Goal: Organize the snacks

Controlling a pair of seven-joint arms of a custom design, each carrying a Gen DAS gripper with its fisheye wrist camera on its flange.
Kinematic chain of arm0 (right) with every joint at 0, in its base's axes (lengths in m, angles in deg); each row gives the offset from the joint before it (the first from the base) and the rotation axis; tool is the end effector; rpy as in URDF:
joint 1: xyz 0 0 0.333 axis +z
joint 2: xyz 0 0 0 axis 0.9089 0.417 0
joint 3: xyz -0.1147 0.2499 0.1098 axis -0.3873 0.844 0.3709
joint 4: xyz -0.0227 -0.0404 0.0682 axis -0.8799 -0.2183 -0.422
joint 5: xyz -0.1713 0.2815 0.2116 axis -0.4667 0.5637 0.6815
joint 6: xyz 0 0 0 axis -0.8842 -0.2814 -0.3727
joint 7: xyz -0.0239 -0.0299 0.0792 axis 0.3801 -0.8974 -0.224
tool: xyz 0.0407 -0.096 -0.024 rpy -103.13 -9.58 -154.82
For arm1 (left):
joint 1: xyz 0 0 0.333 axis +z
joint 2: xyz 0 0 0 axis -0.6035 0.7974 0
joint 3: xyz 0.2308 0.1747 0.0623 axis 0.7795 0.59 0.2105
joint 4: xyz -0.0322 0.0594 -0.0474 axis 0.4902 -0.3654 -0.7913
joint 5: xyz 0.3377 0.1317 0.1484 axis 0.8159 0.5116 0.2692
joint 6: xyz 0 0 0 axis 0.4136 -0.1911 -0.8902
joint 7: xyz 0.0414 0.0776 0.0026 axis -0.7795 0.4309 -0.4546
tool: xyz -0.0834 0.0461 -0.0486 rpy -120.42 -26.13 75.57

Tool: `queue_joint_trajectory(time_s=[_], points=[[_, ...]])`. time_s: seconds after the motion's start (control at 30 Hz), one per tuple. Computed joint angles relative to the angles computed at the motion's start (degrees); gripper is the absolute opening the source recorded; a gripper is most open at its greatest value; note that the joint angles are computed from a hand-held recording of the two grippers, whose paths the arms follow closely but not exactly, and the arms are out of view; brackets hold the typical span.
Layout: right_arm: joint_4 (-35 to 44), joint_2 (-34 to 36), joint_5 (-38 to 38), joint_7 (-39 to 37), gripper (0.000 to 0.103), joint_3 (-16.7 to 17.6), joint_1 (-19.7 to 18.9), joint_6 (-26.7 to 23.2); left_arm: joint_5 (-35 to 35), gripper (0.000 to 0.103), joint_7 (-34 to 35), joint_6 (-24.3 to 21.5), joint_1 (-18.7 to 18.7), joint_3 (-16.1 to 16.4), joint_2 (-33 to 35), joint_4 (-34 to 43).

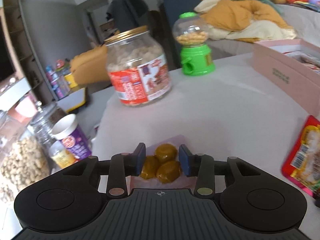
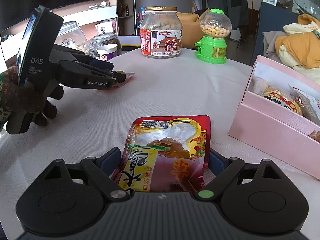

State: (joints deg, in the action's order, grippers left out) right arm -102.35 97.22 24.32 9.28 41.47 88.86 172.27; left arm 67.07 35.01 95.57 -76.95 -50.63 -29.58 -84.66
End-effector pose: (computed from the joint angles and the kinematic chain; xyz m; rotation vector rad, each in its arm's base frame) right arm 0.4907 0.2991 0.2285 -2.0031 1.2902 -0.5353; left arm 0.5740 -0.4725 0.2270 -1.2739 1.8925 -0.6906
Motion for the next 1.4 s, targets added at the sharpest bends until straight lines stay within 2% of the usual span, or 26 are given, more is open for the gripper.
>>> queue_joint_trajectory(time_s=[0.1, 0.2, 0.33, 0.4, 0.47, 0.53, 0.6, 0.67, 0.73, 0.8, 1.0, 1.13, 1.23, 1.4], points=[[0.01, 0.01, -0.03, -0.01, 0.091, -0.05, 0.02, 0.03, -1.46, 0.049, -1.91, -0.51, 0.7, -0.11, -0.42, -0.65], [0.02, 0.03, -0.01, 0.0, 0.091, -0.07, 0.07, 0.05, 0.52, 0.049, -7.79, 0.15, 0.57, 0.83, -1.9, -2.83], [0.03, 0.05, -0.02, 0.01, 0.091, -0.08, 0.09, 0.06, 0.55, 0.051, -6.96, 1.63, 2.13, -0.52, -2.32, -3.44], [0.04, 0.05, -0.08, 0.04, 0.091, -0.05, 0.02, 0.05, 0.27, 0.069, -5.79, 5.99, 3.68, -1.4, -2.03, -3.2], [0.04, 0.05, -0.08, 0.04, 0.091, -0.06, 0.02, 0.05, 1.03, 0.077, -6.89, 11.2, 4.5, -1.13, -1.98, -3.39], [0.03, 0.04, -0.1, 0.05, 0.091, -0.05, 0.01, 0.06, 3.84, 0.075, -10.04, 11.35, 2.73, 0.8, -2.18, -3.42], [0.01, 0.04, -0.09, 0.07, 0.091, -0.04, 0.03, 0.09, 7.51, 0.072, -13.2, 7.8, 0.44, 2.23, -3.08, -4.31], [0.0, 0.02, -0.1, 0.06, 0.091, -0.05, 0.02, 0.07, 6.31, 0.07, -10.8, 2.62, 0.25, 1.06, -3.51, -4.83], [-0.01, 0.02, -0.11, 0.08, 0.091, -0.04, 0.02, 0.09, 3.26, 0.072, -8.04, 1.62, 1.95, -0.74, -3.39, -4.79], [-0.04, 0.01, -0.11, 0.09, 0.091, -0.04, 0.03, 0.11, -0.08, 0.074, -6.22, 2.56, 3.79, -2.09, -2.99, -4.62], [-0.02, 0.02, -0.17, 0.11, 0.091, -0.04, -0.01, 0.1, -1.41, 0.072, -9.64, 10.08, 5.77, -1.19, -2.33, -4.57], [-0.03, 0.04, -0.2, 0.13, 0.091, -0.01, -0.03, 0.13, -3.46, 0.068, -9.73, 10.44, 5.3, -0.9, -3.16, -5.8], [-0.1, 0.02, -0.25, 0.19, 0.091, 0.04, -0.07, 0.2, -0.71, 0.063, -12.94, 11.62, 3.69, 0.32, -4.04, -7.04], [-0.15, -0.02, -0.32, 0.22, 0.091, 0.03, -0.1, 0.2, 9.19, 0.063, -24.18, 15.43, 1.72, 0.23, -7.85, -12.42]])
